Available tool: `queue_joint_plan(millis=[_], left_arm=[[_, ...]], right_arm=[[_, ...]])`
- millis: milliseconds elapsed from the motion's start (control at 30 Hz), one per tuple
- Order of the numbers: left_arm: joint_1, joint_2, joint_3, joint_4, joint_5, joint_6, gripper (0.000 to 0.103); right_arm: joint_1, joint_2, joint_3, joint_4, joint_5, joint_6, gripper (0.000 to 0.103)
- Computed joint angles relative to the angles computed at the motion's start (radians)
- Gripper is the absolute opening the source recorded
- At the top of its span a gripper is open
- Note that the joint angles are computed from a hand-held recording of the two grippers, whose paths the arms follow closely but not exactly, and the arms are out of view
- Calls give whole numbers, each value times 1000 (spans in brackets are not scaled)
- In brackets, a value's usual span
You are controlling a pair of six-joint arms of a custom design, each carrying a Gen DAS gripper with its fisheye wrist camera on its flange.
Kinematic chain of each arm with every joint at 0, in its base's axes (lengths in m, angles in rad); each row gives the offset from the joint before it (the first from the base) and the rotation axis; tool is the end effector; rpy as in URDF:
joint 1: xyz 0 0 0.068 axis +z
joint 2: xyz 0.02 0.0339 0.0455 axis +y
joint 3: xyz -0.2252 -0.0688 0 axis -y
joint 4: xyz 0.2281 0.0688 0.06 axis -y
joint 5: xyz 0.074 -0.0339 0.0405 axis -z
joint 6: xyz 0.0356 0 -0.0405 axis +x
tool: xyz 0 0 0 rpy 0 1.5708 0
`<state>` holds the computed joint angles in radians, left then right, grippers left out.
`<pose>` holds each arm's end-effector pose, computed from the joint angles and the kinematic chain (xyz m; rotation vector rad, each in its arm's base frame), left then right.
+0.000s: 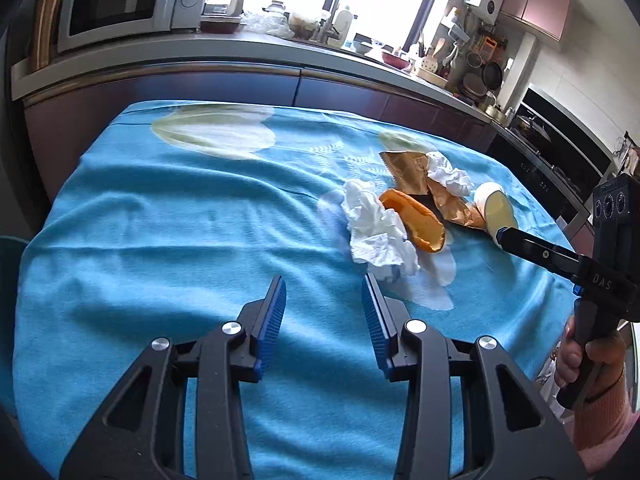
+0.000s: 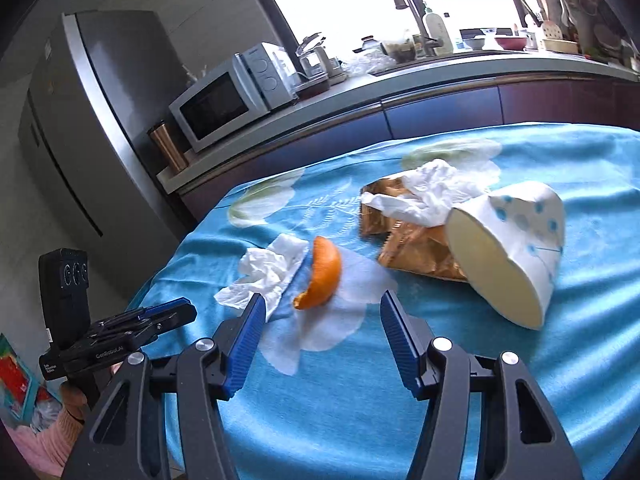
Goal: Collect trash
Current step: 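Move both open tools back over the table trash, then close the left tool on a crumpled tissue while the right tool approaches a dotted cup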
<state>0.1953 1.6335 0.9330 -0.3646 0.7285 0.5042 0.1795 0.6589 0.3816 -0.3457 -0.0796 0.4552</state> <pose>0.2949 0.0342 0.1491 0.5921 2.2935 -0.6356 0.1635 0.0325 0.1828 0.2609 2.2114 0.4405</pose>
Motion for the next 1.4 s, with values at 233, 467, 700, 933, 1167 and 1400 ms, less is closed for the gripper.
queue_joint_plan(millis=[233,467,700,933,1167,1400], left_arm=[[-107,26,30,22,-49,-75,48],[-160,80,79,10,-90,-113,48],[-197,106,107,-2,-128,-129,42],[-213,116,112,1,-151,-134,25],[-208,114,108,5,-145,-137,7],[-190,74,77,16,-125,-132,5]], right_arm=[[-203,-81,-69,3,-125,-10,58],[-332,-86,-79,3,-160,-59,58],[-374,-129,-72,-70,-201,-120,57],[-470,-319,-91,-210,-285,-127,54],[-685,-269,-95,-199,-394,-175,56],[-761,54,-65,4,-503,-149,68]])
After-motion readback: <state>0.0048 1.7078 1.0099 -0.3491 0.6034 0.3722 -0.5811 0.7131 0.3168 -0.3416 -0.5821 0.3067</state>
